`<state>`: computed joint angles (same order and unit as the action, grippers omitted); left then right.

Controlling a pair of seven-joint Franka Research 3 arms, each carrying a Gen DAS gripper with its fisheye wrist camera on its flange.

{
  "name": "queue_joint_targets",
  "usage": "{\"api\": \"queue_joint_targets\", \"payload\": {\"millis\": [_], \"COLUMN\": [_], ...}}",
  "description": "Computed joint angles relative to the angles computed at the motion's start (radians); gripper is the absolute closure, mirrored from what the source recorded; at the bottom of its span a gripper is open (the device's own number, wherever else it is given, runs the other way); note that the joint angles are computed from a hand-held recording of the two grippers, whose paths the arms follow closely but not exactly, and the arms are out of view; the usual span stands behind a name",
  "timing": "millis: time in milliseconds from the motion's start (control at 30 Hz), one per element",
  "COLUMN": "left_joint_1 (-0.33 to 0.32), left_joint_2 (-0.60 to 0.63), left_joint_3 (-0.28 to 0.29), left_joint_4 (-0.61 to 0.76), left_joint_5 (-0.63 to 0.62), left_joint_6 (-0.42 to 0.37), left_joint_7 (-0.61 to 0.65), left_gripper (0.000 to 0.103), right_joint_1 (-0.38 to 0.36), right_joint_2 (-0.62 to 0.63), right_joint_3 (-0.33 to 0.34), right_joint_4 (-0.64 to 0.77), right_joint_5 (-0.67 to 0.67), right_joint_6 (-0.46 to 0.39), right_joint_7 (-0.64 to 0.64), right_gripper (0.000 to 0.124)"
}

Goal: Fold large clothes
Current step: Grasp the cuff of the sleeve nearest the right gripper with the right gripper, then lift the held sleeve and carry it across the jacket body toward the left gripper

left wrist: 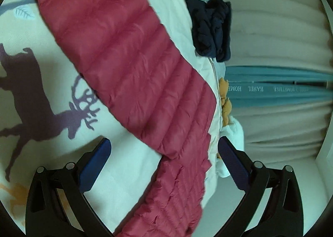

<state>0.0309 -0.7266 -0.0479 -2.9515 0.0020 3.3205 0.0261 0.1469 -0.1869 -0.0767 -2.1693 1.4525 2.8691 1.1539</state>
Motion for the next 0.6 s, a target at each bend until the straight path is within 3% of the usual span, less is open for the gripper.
{"api": "queue_joint_targets", "payload": {"millis": [67, 200, 300, 333, 400, 433, 467, 500, 533, 600], "left_joint_1": [0.023, 0.017, 0.014, 0.010, 0.000, 0.001, 0.007, 0.011, 0.012, 0.000], "left_joint_2": [-0.005, -0.056, -0.093, -0.104, -0.117, -0.130, -0.140, -0.150, -0.154, -0.162], "left_joint_3": [-0.042, -0.049, -0.056, -0.057, -0.055, -0.061, -0.070, -0.078, -0.081, -0.080], "left_joint_4": [0.018, 0.009, 0.024, 0.030, 0.041, 0.044, 0.050, 0.061, 0.072, 0.095], "left_joint_5": [0.007, 0.024, 0.039, 0.043, 0.047, 0.048, 0.052, 0.058, 0.065, 0.078], "left_joint_6": [-0.009, -0.023, -0.064, -0.083, -0.097, -0.112, -0.129, -0.156, -0.175, -0.210], "left_joint_7": [0.002, 0.018, 0.035, 0.039, 0.046, 0.046, 0.046, 0.051, 0.057, 0.072], "left_gripper": [0.001, 0.001, 0.001, 0.001, 0.001, 0.001, 0.001, 0.001, 0.001, 0.001], "right_joint_1": [-0.019, -0.048, -0.078, -0.087, -0.101, -0.111, -0.123, -0.132, -0.137, -0.134], "right_joint_2": [0.010, 0.095, 0.174, 0.192, 0.222, 0.253, 0.262, 0.269, 0.271, 0.257], "right_joint_3": [-0.008, -0.007, -0.020, -0.012, 0.005, 0.007, 0.011, 0.014, 0.018, 0.033], "right_joint_4": [-0.008, 0.021, 0.078, 0.091, 0.134, 0.164, 0.171, 0.175, 0.171, 0.177], "right_joint_5": [-0.072, -0.184, -0.054, -0.027, 0.131, 0.144, 0.171, 0.180, 0.153, 0.194], "right_joint_6": [-0.018, 0.023, -0.049, -0.032, 0.007, 0.010, -0.005, -0.014, -0.011, 0.031], "right_joint_7": [0.110, 0.280, 0.249, 0.238, 0.101, 0.113, 0.105, 0.114, 0.154, 0.070], "right_gripper": [0.025, 0.025, 0.031, 0.033, 0.037, 0.046, 0.066, 0.078, 0.102, 0.113]}}
